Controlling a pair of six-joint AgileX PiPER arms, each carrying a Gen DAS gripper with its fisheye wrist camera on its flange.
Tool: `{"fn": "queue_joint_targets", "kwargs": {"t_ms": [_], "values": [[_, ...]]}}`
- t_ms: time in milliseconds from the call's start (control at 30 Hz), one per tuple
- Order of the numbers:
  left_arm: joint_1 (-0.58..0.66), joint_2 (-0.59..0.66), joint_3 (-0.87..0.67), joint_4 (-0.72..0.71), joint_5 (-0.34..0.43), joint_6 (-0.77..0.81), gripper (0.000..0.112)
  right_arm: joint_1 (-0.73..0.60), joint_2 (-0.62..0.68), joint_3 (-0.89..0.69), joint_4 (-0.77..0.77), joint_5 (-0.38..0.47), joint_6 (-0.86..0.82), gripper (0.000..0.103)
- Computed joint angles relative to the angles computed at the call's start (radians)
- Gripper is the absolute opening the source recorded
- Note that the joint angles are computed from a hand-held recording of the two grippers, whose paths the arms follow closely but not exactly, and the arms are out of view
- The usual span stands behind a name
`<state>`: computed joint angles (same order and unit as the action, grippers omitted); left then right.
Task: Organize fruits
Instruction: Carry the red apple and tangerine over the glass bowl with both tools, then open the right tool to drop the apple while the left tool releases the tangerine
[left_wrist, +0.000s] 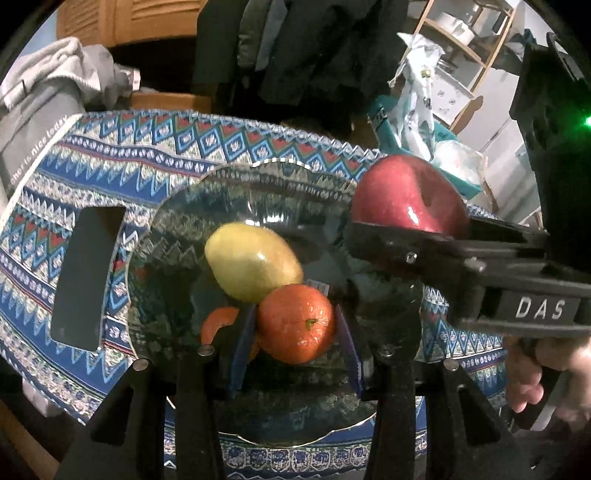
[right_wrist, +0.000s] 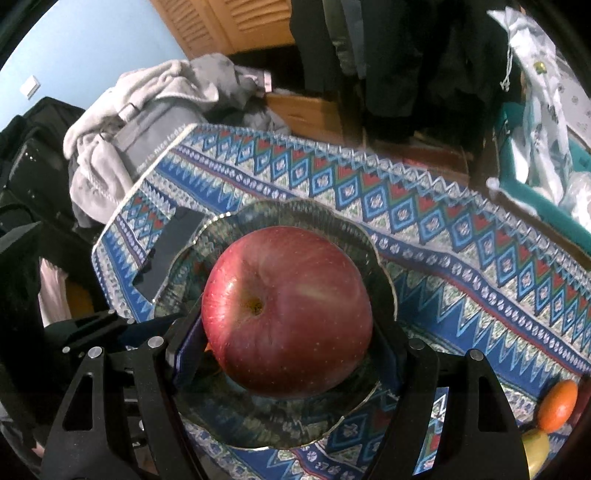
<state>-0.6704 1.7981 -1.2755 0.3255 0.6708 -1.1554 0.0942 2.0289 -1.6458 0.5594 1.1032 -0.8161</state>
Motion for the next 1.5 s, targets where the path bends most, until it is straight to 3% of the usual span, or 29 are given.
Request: {"fn": "queue_joint_targets", "kwargs": {"t_ms": [933,1133,1500], "values": [[0.029,0.069,-0.023,-0.157,-0.012,0.11,0.047,0.049,0.049,0.056,-0.124,-0.022,0.058,0.077],[0.016,0.06,-0.027,-0.122,0.003,0.076,0.054,0.028,0.055,0.037,-0.103,-0.007,0.069,0.073],[-0.013,0.033,-0.073,-0.043,0.069,0.006,0.061,-0.02,-0.011,0.028,-0.054,0.021,0.05,0.073]]}}
